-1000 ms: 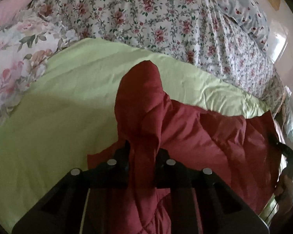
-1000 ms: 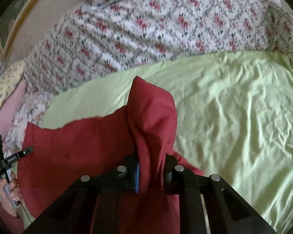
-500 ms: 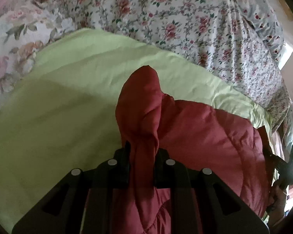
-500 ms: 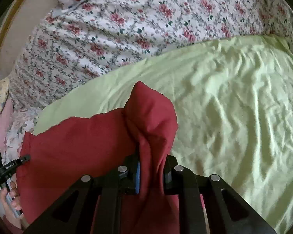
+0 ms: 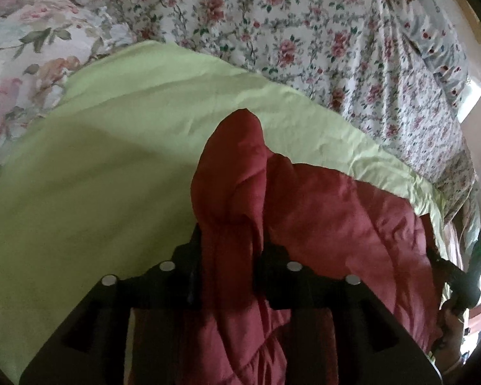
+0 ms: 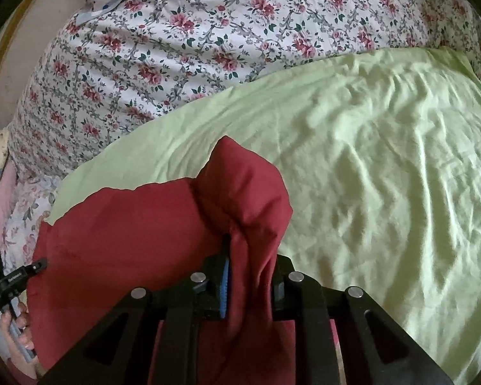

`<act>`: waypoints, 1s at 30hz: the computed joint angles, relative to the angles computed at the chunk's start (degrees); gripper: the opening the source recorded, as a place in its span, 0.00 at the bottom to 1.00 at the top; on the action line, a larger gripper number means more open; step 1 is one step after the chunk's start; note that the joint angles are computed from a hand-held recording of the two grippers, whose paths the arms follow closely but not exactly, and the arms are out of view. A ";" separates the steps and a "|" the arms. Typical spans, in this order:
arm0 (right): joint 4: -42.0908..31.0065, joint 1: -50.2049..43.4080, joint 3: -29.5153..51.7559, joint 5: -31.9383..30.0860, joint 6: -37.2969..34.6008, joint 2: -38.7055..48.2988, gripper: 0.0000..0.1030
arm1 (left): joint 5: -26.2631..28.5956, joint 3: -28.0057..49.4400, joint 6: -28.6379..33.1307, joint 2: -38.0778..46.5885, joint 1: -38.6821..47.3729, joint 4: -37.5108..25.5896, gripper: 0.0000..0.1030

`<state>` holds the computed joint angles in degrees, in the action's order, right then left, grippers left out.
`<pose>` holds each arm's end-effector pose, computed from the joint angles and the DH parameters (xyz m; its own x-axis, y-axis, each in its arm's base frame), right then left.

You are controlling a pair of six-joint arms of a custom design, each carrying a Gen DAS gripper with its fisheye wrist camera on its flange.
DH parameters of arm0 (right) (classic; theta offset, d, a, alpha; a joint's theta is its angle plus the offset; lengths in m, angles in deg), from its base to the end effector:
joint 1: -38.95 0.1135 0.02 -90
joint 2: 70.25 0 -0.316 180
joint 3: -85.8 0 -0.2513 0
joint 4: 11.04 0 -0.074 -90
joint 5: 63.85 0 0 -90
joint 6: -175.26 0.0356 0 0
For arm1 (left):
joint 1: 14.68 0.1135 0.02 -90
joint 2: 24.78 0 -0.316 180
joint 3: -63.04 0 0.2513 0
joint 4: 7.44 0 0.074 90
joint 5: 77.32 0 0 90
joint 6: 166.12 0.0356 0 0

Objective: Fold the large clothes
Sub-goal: 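Lower the folded jacket onto the sheet and open both grippers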

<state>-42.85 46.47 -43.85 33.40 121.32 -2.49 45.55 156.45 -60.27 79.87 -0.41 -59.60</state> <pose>0.2104 0.0232 0.2480 -0.6352 0.5051 -0.5843 0.4030 0.8621 0.3072 0.3856 0.0781 0.2773 -0.8258 0.0267 -0.5633 0.2641 0.9009 -0.3445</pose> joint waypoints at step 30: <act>-24.35 30.01 2.22 23.11 20.48 -16.66 0.54 | 10.58 -15.82 18.03 -21.51 14.67 -8.52 0.44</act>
